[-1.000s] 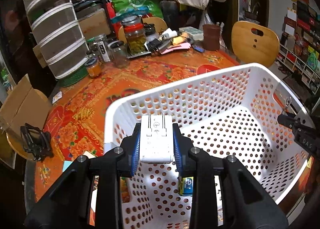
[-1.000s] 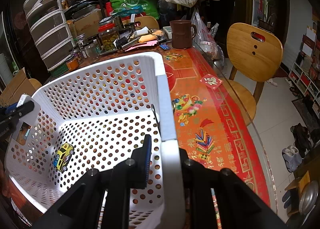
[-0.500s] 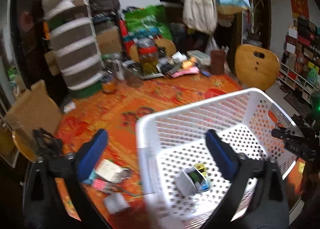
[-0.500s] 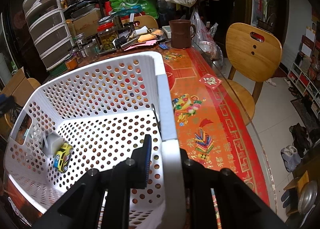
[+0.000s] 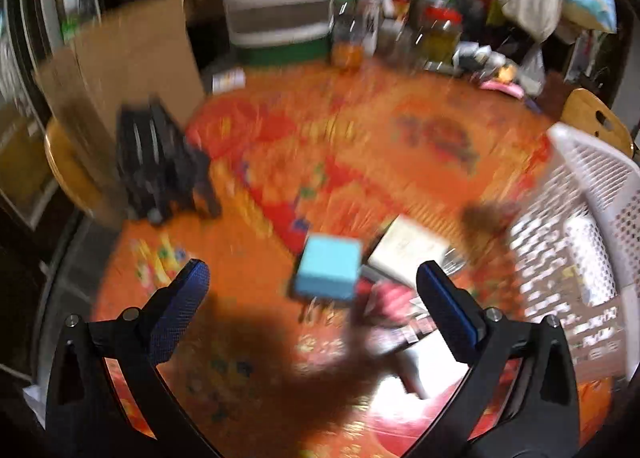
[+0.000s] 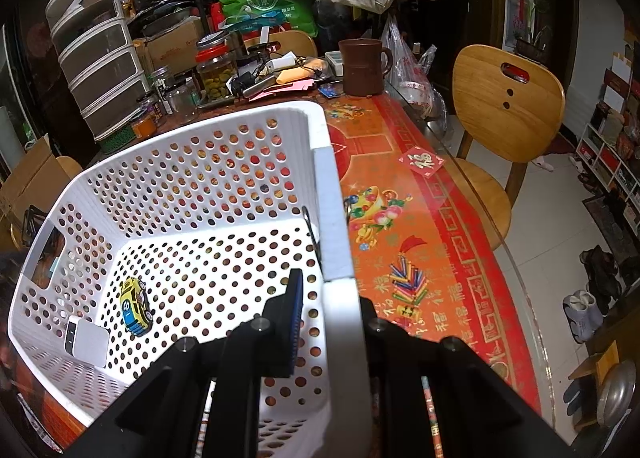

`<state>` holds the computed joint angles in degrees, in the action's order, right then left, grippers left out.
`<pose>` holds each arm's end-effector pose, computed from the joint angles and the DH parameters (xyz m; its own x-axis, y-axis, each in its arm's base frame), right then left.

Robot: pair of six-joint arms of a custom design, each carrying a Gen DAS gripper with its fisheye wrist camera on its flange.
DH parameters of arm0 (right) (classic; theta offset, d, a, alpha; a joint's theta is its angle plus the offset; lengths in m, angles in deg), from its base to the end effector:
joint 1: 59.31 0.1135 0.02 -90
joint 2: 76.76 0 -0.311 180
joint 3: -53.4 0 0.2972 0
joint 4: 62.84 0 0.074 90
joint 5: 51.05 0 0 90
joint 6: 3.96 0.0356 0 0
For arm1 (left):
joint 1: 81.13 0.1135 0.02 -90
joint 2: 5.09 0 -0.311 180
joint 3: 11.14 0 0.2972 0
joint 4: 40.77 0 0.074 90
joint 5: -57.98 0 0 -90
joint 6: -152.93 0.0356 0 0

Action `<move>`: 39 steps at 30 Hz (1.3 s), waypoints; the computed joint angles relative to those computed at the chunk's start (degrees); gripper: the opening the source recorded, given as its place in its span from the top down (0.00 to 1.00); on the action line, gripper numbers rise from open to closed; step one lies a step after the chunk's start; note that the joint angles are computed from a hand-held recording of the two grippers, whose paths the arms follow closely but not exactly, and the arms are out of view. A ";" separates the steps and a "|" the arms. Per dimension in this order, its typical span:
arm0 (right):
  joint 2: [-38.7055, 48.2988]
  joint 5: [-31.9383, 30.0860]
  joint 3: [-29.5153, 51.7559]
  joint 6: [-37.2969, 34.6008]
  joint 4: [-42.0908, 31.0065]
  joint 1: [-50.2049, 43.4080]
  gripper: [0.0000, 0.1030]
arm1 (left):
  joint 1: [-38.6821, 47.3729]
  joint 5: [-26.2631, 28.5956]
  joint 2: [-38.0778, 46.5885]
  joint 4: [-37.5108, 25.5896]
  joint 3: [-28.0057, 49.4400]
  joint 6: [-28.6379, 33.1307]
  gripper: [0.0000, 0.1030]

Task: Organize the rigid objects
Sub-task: 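Grasp the blue charger with the left gripper and lift it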

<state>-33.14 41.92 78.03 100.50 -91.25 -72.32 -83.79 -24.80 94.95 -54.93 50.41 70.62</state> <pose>0.1458 -0.0356 0.1507 -0.6298 0.4015 -0.6650 0.4299 0.8932 0.1321 0.3726 -0.0218 0.1479 -0.7706 0.1687 -0.6146 0.2274 0.9736 -0.0178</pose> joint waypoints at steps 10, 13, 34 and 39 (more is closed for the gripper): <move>0.53 0.12 0.13 -0.23 0.04 0.00 0.87 | 0.22 0.64 9.78 -0.34 5.91 -2.35 0.01; 0.49 0.21 0.04 -0.21 0.01 0.08 0.87 | -0.12 -0.88 11.53 0.04 7.29 -3.34 0.01; 0.69 0.01 -0.02 -0.54 0.08 -0.12 0.87 | -3.10 -8.61 10.43 6.96 3.90 -4.44 0.62; 0.69 0.46 -0.06 -0.23 0.12 0.37 0.87 | -3.69 -13.34 5.51 11.10 0.06 -3.89 0.62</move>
<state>-32.45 42.38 77.97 100.27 -91.14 -71.94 -87.48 -38.14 100.45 -43.83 50.47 66.73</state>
